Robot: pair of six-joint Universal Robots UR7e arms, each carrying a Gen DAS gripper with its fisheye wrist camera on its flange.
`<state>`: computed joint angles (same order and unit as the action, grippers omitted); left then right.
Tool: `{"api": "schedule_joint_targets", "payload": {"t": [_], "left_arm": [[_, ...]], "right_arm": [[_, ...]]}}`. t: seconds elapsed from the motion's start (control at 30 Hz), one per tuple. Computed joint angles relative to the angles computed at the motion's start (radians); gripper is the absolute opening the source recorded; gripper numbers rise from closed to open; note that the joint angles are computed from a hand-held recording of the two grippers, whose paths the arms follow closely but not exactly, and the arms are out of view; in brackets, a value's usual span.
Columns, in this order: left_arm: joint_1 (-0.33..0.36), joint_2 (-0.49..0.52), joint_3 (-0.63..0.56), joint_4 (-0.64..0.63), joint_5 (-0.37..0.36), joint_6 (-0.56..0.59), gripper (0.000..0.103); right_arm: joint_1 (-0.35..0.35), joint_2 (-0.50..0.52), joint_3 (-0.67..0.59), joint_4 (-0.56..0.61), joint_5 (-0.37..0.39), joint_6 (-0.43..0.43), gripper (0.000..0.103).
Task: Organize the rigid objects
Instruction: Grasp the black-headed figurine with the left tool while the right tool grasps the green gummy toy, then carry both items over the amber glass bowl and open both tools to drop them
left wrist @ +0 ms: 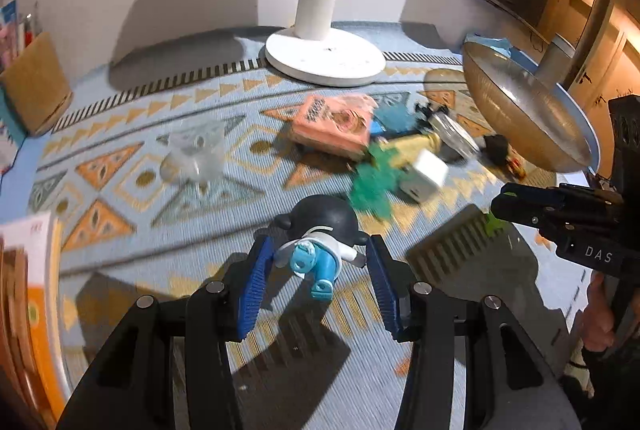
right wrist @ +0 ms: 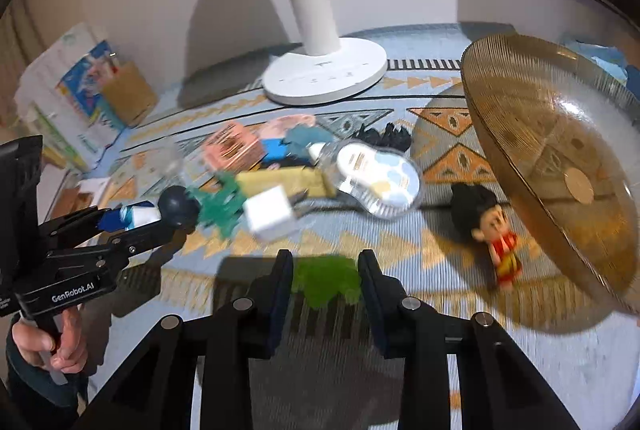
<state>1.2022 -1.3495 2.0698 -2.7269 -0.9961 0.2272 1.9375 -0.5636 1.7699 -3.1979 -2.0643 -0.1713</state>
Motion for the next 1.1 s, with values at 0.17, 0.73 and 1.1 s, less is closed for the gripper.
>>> {"api": "schedule_joint_targets", "payload": {"t": [0.17,0.73,1.1], "left_arm": [[-0.023,-0.036,0.060,0.044,0.049,-0.045,0.046],[-0.044,0.008,0.065,-0.047,0.101,-0.052,0.052],[-0.224,-0.052,0.071,-0.121,0.062,-0.077,0.052]], "right_arm": [[-0.003,-0.032,0.085,-0.042,0.010,-0.024,0.028],[-0.004,-0.037,0.154,-0.079,-0.026,-0.128,0.055],[0.053,-0.143,0.210,-0.300,-0.038,-0.203,0.034]]}}
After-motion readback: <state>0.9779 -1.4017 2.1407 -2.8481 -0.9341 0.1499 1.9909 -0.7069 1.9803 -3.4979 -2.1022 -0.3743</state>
